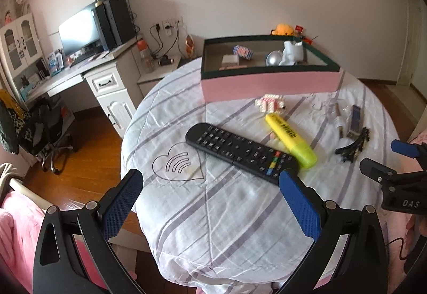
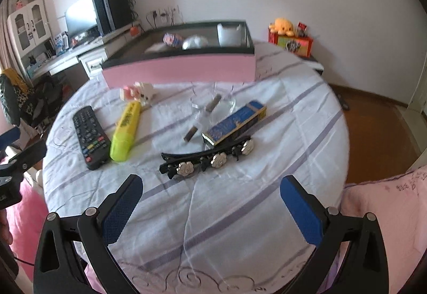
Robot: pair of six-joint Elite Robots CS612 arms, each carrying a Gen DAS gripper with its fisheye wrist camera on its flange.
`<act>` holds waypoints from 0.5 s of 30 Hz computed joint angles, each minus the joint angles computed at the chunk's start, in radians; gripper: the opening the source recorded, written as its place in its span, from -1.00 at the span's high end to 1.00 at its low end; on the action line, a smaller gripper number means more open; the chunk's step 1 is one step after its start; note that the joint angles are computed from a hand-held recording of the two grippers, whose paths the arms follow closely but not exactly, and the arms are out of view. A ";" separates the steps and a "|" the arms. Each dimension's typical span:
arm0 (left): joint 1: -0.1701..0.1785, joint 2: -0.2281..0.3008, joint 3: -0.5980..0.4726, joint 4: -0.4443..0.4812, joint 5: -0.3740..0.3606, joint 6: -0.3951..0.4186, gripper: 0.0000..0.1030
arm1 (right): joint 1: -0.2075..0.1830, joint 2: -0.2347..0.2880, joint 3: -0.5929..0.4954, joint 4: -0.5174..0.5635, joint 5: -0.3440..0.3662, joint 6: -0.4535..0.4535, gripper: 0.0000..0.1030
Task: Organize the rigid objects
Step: 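Reach the left tool to the black remote while the right tool approaches the black hair clip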
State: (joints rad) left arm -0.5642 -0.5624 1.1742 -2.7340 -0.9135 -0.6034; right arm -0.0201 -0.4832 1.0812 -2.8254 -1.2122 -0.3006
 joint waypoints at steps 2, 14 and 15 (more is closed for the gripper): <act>0.006 0.002 -0.003 0.017 -0.014 -0.017 -1.00 | 0.002 0.010 -0.015 0.011 0.004 0.017 -1.00; 0.023 0.040 -0.072 0.085 -0.062 -0.099 -1.00 | 0.034 0.069 -0.110 0.015 -0.120 0.110 -1.00; 0.024 0.045 -0.084 0.095 -0.069 -0.105 -1.00 | 0.033 0.065 -0.095 -0.005 -0.125 0.083 -1.00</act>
